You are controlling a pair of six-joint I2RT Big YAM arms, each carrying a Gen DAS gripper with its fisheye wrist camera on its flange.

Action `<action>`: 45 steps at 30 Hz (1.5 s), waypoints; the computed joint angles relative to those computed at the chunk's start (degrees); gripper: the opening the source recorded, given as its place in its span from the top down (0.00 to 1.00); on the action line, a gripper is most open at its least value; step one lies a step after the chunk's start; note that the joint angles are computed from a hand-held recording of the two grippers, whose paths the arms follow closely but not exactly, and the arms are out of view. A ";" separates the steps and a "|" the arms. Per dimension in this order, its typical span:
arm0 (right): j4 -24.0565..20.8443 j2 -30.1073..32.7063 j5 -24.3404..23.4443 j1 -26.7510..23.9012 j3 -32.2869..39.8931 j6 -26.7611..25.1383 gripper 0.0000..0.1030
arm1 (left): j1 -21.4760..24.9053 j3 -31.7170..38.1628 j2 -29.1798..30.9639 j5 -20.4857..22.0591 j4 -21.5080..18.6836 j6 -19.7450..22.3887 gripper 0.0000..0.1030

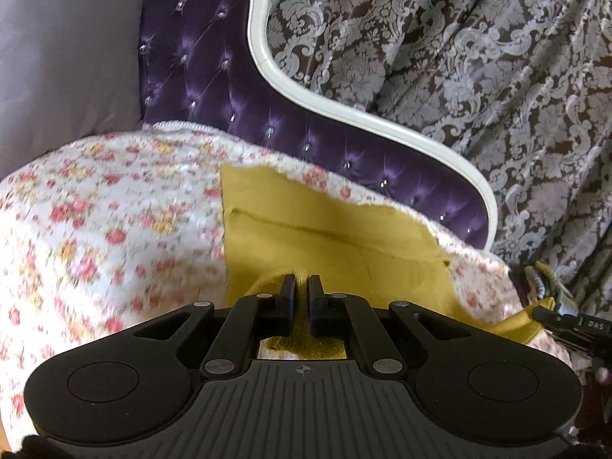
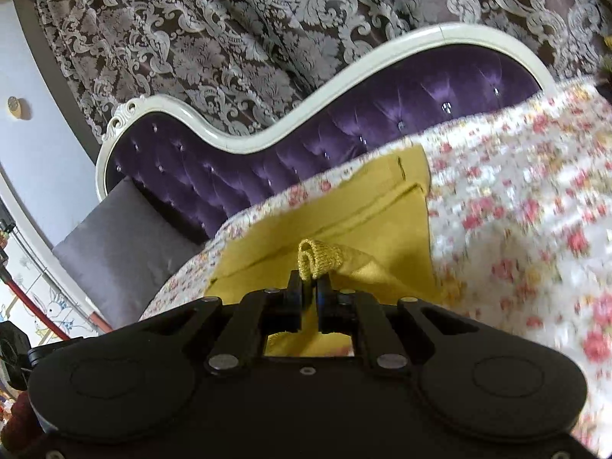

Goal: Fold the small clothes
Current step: 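Lift the hem with both tools and fold it toward the collar edge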

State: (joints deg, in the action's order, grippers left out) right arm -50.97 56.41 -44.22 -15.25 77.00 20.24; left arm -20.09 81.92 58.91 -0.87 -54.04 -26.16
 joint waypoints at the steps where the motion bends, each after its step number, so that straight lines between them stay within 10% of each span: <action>1: 0.87 0.77 0.03 0.00 0.42 0.32 0.87 | 0.57 0.78 0.88 0.53 0.41 0.47 0.94; 20: 13.83 23.24 10.39 6.48 15.24 4.78 0.87 | 7.94 21.09 23.82 5.72 1.73 3.14 0.94; 45: 7.64 39.74 21.03 12.19 27.40 2.23 0.81 | 12.54 32.54 41.35 4.71 1.45 1.42 0.91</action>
